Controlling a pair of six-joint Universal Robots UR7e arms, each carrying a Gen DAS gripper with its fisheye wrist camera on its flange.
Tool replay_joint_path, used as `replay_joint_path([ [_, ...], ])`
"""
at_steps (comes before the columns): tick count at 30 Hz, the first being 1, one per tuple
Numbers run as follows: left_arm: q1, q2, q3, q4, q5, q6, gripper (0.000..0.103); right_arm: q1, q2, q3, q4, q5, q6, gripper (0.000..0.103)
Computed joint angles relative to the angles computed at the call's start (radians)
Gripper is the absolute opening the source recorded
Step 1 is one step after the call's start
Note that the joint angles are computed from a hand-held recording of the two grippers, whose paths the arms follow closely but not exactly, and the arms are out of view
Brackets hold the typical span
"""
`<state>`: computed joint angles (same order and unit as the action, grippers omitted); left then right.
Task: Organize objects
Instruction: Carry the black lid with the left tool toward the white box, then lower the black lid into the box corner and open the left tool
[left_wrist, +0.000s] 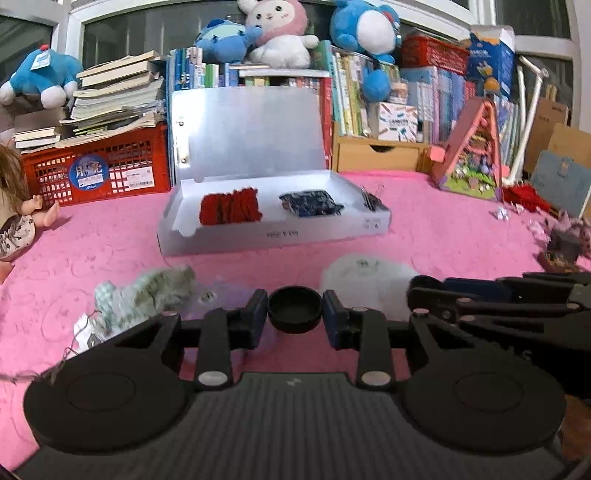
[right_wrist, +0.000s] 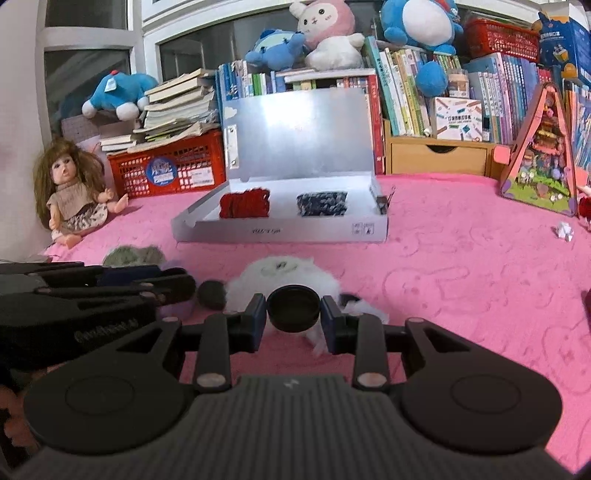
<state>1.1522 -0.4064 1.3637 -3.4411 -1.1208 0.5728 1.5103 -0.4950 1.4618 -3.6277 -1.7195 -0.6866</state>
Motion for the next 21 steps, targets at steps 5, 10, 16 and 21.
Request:
replay_joint_path([
  [5,-0.004,0.009,-0.096,0.080,0.023,-0.007,0.038,0.009,-0.015,-0.072,0.119,-0.020,0.050,0.036],
  [10,0.000,0.025,-0.219,0.183,0.011,-0.019,0.038,0.015,-0.019,-0.180,0.282,-0.018,0.089,0.036],
  [16,0.002,0.078,-0.394,0.286,0.010,-0.027,0.038,0.029,0.010,-0.344,0.449,-0.041,0.106,0.036],
  [21,0.002,0.145,-0.571,0.413,0.023,-0.044,0.038,0.037,0.052,-0.478,0.547,-0.051,0.139,0.036],
])
